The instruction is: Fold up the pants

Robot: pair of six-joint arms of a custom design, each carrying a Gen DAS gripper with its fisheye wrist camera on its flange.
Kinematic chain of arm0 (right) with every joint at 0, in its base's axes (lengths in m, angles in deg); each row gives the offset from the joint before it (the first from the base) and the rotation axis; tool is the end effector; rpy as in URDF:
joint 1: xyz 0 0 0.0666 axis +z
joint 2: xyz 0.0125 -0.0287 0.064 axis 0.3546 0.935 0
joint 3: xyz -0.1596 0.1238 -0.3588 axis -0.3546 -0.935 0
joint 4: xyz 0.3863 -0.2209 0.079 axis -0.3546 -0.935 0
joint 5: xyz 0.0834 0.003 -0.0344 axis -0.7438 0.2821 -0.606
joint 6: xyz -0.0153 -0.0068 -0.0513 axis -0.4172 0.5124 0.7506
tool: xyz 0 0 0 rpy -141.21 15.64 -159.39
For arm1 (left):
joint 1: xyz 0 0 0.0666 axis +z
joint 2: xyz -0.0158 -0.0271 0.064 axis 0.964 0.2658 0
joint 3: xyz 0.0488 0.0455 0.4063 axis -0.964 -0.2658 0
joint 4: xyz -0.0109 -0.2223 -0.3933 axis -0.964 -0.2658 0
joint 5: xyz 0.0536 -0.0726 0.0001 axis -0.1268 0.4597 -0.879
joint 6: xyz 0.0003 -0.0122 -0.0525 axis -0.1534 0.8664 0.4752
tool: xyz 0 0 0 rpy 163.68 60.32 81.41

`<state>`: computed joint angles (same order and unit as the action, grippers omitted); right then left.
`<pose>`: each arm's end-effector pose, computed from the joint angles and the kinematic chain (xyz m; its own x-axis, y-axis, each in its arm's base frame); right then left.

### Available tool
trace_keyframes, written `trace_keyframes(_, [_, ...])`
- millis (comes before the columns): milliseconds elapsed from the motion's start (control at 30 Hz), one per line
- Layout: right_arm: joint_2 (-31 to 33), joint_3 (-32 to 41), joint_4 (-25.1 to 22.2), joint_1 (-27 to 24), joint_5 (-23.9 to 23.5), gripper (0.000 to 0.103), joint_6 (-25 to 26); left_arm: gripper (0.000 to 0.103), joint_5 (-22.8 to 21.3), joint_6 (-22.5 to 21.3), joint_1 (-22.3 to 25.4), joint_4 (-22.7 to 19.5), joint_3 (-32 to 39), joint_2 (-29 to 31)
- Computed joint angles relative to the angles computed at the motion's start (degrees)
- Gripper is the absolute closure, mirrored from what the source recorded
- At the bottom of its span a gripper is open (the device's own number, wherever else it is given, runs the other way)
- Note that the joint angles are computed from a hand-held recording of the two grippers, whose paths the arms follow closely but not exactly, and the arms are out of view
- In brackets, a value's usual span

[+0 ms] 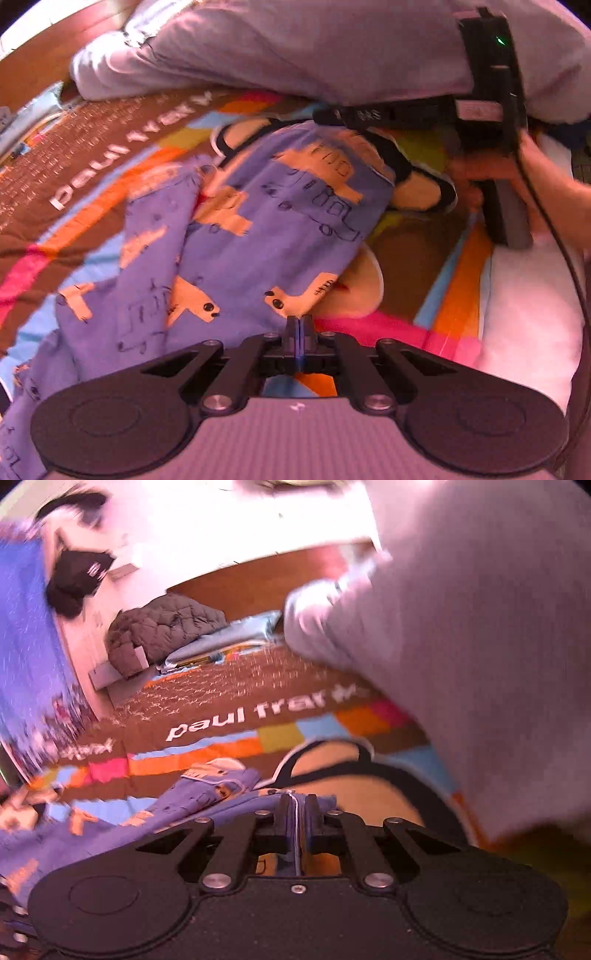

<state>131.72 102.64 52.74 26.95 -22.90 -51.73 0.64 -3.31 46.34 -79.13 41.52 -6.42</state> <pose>0.3982 0.0449 0.3156 -0.5024 0.1079 -0.8579 -0.0813 0.9819 0.1711 0.3809 -0.2090 0.3298 -0.6021 0.6154 -0.5087 0.6918 0.7202 0.0524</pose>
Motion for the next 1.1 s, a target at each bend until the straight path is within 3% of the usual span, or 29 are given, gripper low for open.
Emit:
trace_keyframes(67, [1.0,0.2,0.5,2.4,6.7,0.092,6.5,0.103,0.5,0.0,0.2,-2.0,0.6,2.1])
trace_keyframes(100, [2.3,1.0,-0.9,3.2,9.2,0.086,9.0,0.102,0.3,0.9,0.2,-0.6,-0.1,1.8])
trace_keyframes(167, [4.9,3.1,-5.9,3.4,10.2,0.081,9.0,0.099,1.0,4.1,0.4,-0.5,-0.3,1.2])
trace_keyframes(200, [5.5,3.7,-7.4,3.5,10.9,0.076,8.6,0.088,1.8,6.4,0.7,-0.6,-0.5,0.4])
trace_keyframes(233, [5.8,4.0,-8.0,3.5,11.9,0.061,8.2,0.081,3.1,8.1,1.2,-0.2,-1.0,-0.5])
trace_keyframes(267, [5.6,3.9,-7.8,3.4,12.6,0.05,7.7,0.06,4.2,10.1,1.7,0.5,-2.0,-2.0])
trace_keyframes(300, [5.4,3.7,-7.1,3.1,12.5,0.028,7.2,0.037,4.0,12.1,2.1,1.9,-3.4,-3.9])
trace_keyframes(333, [5.1,3.6,-6.6,2.7,12.6,0.018,6.2,0.031,2.9,14.0,2.0,3.4,-4.7,-5.8])
trace_keyframes(433, [4.4,3.3,-6.4,1.6,12.0,0.014,3.9,0.024,-1.8,20.8,2.1,6.4,-8.4,-11.9])
trace_keyframes(500, [3.8,3.0,-6.6,1.4,11.4,0.006,2.9,0.01,-4.9,26.9,2.6,6.8,-9.7,-15.4])
trace_keyframes(600, [2.1,2.1,-5.3,2.0,10.6,0.001,3.4,0.0,-12.4,34.1,2.5,8.1,-11.8,-20.7])
trace_keyframes(700, [0.0,0.7,-3.5,3.3,10.0,0.001,5.3,0.0,-17.5,37.1,2.8,4.4,-11.1,-22.7])
trace_keyframes(833, [-1.9,-0.5,-2.4,5.4,8.9,0.001,9.1,0.0,-23.3,37.9,1.6,0.3,-10.3,-25.7])
trace_keyframes(967, [-4.1,-2.0,-1.1,7.6,8.8,0.001,12.5,0.0,-30.8,38.9,-2.0,-4.3,-9.2,-27.9])
trace_keyframes(1100, [-5.8,-3.0,-0.2,8.6,6.6,0.001,14.1,0.0,-34.4,40.5,-5.0,-7.8,-8.2,-27.7])
